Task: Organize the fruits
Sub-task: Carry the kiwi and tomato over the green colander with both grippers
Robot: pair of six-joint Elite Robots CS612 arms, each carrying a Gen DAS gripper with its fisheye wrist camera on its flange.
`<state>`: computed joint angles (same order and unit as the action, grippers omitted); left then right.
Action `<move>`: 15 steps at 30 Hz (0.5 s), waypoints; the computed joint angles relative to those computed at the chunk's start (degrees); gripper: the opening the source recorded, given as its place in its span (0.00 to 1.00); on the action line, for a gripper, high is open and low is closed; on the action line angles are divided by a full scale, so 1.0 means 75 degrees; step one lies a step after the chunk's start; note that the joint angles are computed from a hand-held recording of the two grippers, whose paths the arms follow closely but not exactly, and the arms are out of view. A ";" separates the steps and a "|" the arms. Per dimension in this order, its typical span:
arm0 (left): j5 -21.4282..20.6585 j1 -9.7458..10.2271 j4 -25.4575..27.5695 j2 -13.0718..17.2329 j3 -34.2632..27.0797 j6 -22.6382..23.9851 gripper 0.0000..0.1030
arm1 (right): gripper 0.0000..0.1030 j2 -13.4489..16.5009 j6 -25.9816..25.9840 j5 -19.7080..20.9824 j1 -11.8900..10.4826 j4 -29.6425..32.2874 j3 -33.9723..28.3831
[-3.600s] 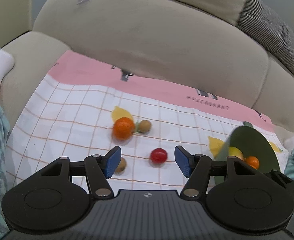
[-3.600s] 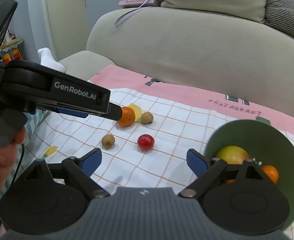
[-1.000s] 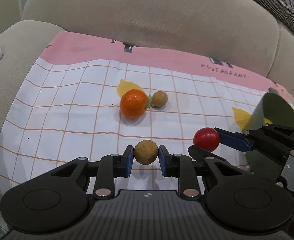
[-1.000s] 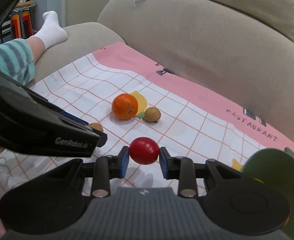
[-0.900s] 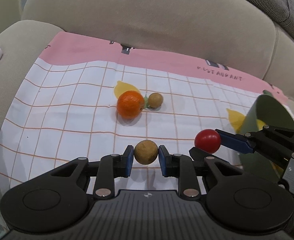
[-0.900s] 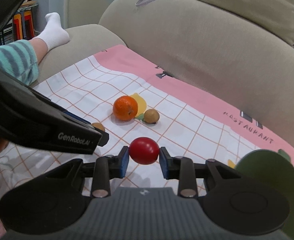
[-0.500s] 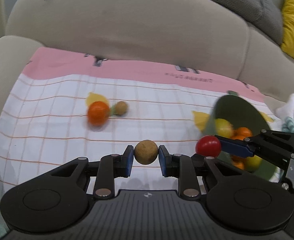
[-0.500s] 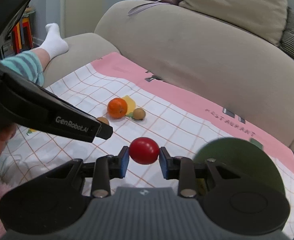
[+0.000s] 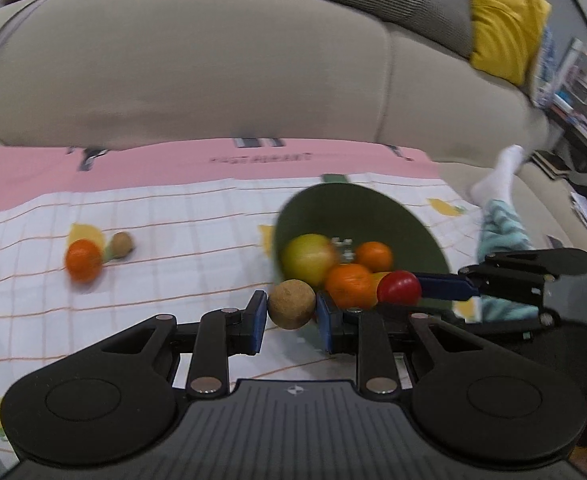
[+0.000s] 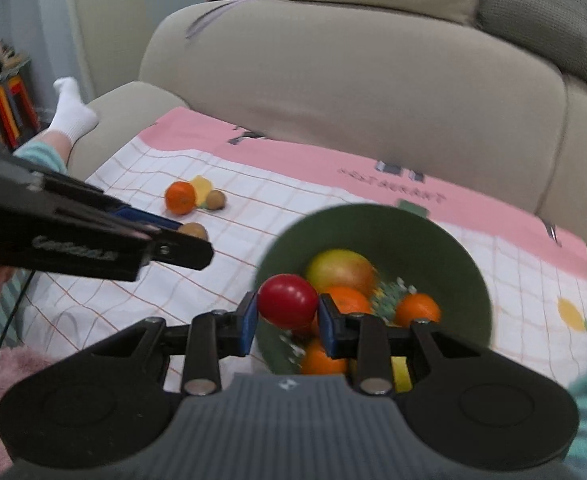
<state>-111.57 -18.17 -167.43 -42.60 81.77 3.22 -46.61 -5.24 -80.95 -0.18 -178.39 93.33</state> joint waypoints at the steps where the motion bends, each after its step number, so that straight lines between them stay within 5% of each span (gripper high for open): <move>1: -0.0059 -0.0019 0.0023 -0.0011 -0.0002 0.0037 0.28 | 0.28 -0.0057 0.0092 0.0039 -0.0066 0.0033 0.0061; 9: -0.0566 -0.0188 0.0737 -0.0019 -0.0234 0.0479 0.28 | 0.28 -0.0357 0.0785 0.0407 -0.0527 0.0378 0.0380; 15: -0.0260 -0.0399 0.1619 0.0052 -0.0477 0.0845 0.28 | 0.28 -0.0362 0.1152 0.0834 -0.0735 0.0826 0.0424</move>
<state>-113.52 -21.16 -155.29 -42.21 78.20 9.55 -49.33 3.40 -74.70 -5.69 -172.19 96.51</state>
